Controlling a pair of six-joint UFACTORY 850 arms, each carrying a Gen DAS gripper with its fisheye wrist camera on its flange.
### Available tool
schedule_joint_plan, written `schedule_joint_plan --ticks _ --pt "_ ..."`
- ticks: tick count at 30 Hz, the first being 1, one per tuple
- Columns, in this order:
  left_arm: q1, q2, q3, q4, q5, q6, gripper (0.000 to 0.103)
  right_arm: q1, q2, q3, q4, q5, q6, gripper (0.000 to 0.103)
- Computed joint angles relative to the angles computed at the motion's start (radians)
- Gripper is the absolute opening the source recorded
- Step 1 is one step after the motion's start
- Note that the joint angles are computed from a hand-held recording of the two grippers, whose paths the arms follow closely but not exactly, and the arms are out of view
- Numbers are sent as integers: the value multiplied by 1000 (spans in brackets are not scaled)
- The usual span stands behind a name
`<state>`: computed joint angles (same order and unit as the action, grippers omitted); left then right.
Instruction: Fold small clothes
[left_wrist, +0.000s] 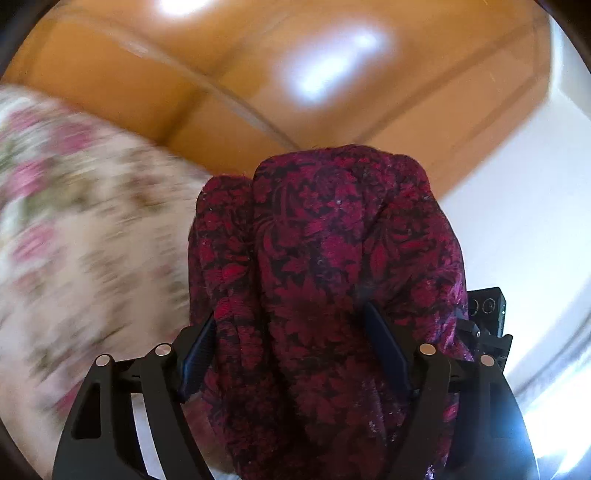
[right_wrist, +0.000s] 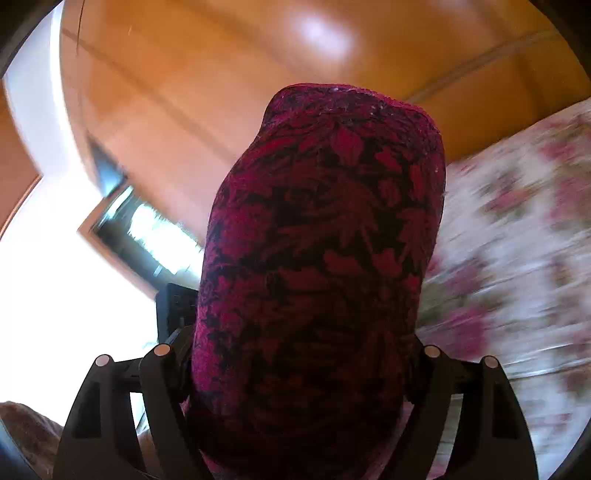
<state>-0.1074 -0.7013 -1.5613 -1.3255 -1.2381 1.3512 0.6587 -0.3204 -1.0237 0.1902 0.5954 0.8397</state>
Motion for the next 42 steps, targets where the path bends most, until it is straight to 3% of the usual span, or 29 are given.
schedule_joint_plan --ticks 3,6,9,13,17,19,21,23,28,30,34,38,42 --pt "-111 -6 -57 19 39 -2 74 -15 87 118 187 37 -112 79" --pt "-215 -37 -126 75 98 -47 72 -47 154 244 277 65 -103 78" --pt "-312 -59 -165 198 222 -130 67 -65 168 308 372 11 -113 78" --pt "-381 -21 -78 321 403 -170 64 -44 134 305 533 -71 -227 81" --pt "-378 41 31 250 475 -118 65 -9 128 304 695 -51 -356 99" --pt "-373 73 79 220 501 -94 64 -3 151 286 853 -90 -521 99" --pt "-380 94 106 197 544 -53 64 12 169 260 1037 -65 -730 98" --pt "-380 90 100 190 563 -40 64 -21 186 248 1151 -61 -917 88" --pt "-389 150 183 114 667 49 64 4 204 187 1390 -31 -1310 65" --pt "-392 160 195 110 705 55 64 -28 164 133 1495 -59 -1475 63" --pt "-404 153 181 163 775 23 65 -49 16 -31 1795 -6 -1840 64" --pt "-408 135 161 207 788 -23 66 -37 -45 -82 1859 58 -1879 66" --pt "-401 157 232 31 811 152 66 10 -66 -87 1824 132 -1857 67"
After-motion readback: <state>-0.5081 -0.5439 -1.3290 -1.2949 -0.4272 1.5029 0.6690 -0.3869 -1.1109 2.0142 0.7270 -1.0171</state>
